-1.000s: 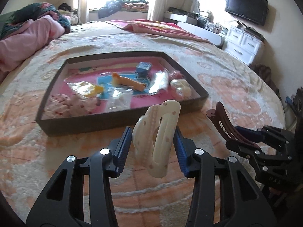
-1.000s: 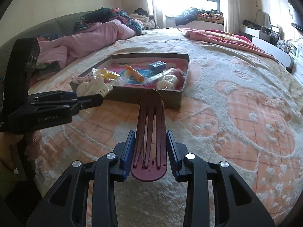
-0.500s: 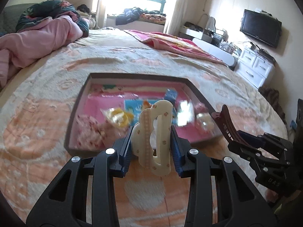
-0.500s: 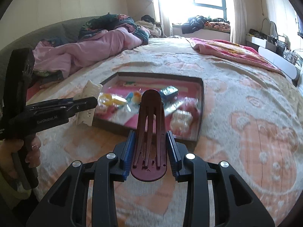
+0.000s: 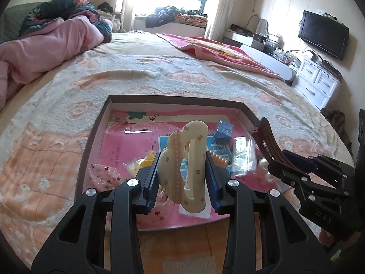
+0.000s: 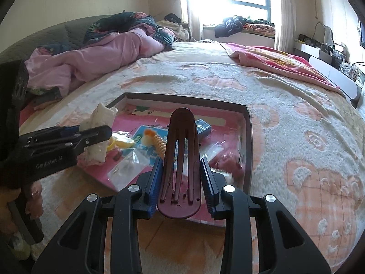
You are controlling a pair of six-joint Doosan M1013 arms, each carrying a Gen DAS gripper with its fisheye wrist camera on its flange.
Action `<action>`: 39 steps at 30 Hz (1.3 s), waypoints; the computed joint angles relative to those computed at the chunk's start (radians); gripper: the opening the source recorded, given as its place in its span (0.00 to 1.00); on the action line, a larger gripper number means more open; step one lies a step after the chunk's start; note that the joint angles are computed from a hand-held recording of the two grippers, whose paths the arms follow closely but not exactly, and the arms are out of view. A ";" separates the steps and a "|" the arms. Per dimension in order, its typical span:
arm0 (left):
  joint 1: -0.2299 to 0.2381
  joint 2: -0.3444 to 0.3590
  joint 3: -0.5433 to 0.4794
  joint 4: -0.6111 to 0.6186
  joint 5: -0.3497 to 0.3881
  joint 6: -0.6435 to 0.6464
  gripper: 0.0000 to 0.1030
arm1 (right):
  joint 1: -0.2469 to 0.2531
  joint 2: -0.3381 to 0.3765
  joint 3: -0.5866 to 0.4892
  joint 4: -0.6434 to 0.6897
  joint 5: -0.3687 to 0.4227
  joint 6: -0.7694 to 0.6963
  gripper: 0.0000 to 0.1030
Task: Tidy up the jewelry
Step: 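Carry claw clip into tray with left tool while right tool carries maroon clip, then open both tools to release the claw clip and maroon clip, then withdraw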
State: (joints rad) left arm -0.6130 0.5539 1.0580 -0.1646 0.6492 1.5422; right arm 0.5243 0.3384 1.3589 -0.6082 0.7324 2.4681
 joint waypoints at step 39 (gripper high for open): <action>0.006 0.045 -0.046 -0.037 0.059 0.027 0.45 | -0.021 0.031 -0.026 0.054 0.036 -0.036 0.39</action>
State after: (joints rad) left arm -0.6066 0.5986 1.0116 -0.2019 0.7080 1.5691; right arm 0.5036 0.3695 1.3324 -0.5546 0.7680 2.4320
